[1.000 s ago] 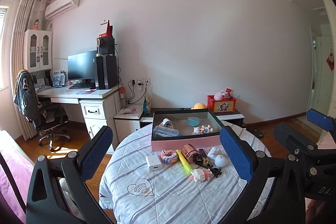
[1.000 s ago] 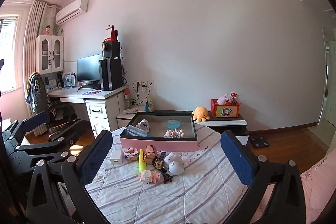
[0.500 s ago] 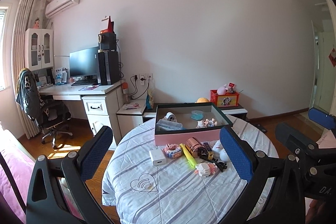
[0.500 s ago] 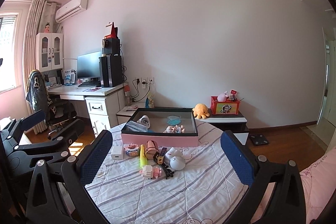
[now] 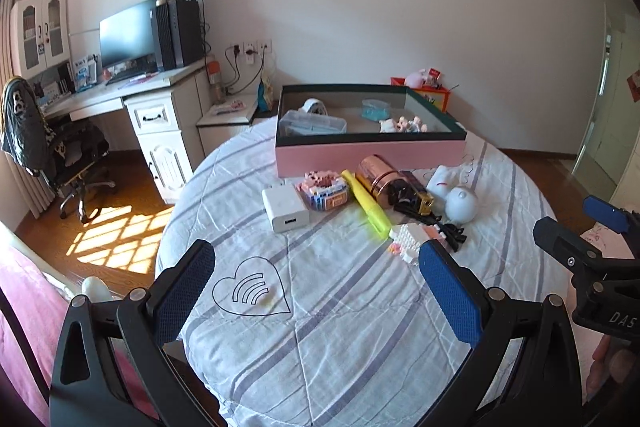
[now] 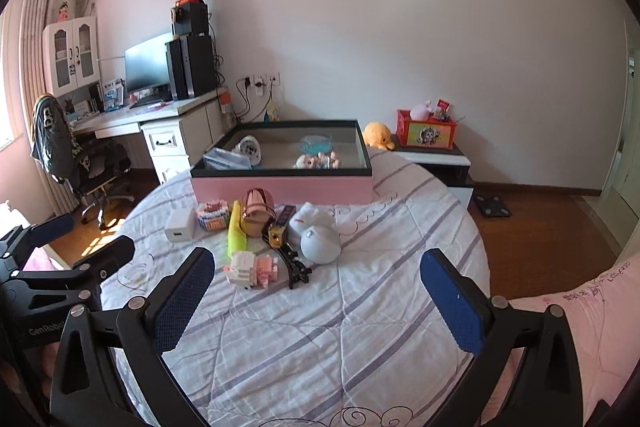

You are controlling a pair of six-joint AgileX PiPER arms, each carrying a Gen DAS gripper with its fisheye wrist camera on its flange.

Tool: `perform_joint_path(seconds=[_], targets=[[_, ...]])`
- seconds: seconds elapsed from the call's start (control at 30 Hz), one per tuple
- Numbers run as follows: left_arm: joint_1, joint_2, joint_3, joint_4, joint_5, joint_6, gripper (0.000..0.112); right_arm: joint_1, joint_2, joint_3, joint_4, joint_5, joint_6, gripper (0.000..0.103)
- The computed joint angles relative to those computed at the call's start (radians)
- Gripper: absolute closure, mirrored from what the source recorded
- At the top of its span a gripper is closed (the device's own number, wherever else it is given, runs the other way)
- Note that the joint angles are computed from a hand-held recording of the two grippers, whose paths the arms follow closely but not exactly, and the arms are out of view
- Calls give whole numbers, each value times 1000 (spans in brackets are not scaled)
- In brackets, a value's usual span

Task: Organize rigid objects
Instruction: 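Withdraw both grippers from the pink box back toward the remaining items, then grasp the white charger with the left gripper while the right grasps the white-and-silver figure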

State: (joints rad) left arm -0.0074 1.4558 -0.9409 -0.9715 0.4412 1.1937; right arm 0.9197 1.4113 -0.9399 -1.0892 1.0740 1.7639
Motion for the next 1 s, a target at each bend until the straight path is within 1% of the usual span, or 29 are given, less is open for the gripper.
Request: perform_joint_path(seconds=[0.1, 0.2, 0.33, 0.43, 0.47, 0.57, 0.6, 0.67, 0.7, 0.73, 0.77, 0.87, 0.9, 0.97, 1.0], targets=[[-6, 82, -53, 76, -9, -88, 9, -118, 42, 29, 32, -141, -40, 0], [-5, 142, -94, 99, -10, -119, 9, -244, 76, 50, 48, -272, -77, 0], [-12, 220, -170, 168, -7, -205, 9, -392, 123, 25, 70, -435, -166, 0], [-24, 277, -235, 229, 0, -270, 9, -471, 202, -55, 144, -479, -310, 2], [-26, 292, -254, 245, 0, -282, 9, -498, 225, -79, 182, -499, -364, 8], [-42, 359, -333, 309, 14, -341, 9, -571, 291, -153, 347, -557, -577, 13], [-48, 386, -366, 342, 25, -368, 9, -586, 313, -179, 408, -563, -658, 19], [-65, 442, -436, 430, 38, -450, 9, -614, 334, -201, 494, -603, -775, 30], [-72, 469, -473, 463, 51, -485, 9, -628, 344, -208, 541, -623, -837, 46], [-74, 496, -509, 466, 68, -487, 9, -632, 351, -219, 549, -616, -858, 56], [-78, 522, -545, 486, 83, -510, 9, -636, 350, -217, 543, -620, -859, 55], [-97, 594, -646, 598, 117, -642, 9, -663, 344, -200, 603, -667, -913, 55], [-106, 614, -670, 648, 117, -697, 9, -664, 344, -201, 607, -670, -915, 55], [-123, 665, -748, 759, 165, -800, 9, -662, 351, -211, 604, -662, -916, 55], [-122, 682, -776, 763, 187, -813, 9, -662, 351, -213, 604, -662, -916, 55]])
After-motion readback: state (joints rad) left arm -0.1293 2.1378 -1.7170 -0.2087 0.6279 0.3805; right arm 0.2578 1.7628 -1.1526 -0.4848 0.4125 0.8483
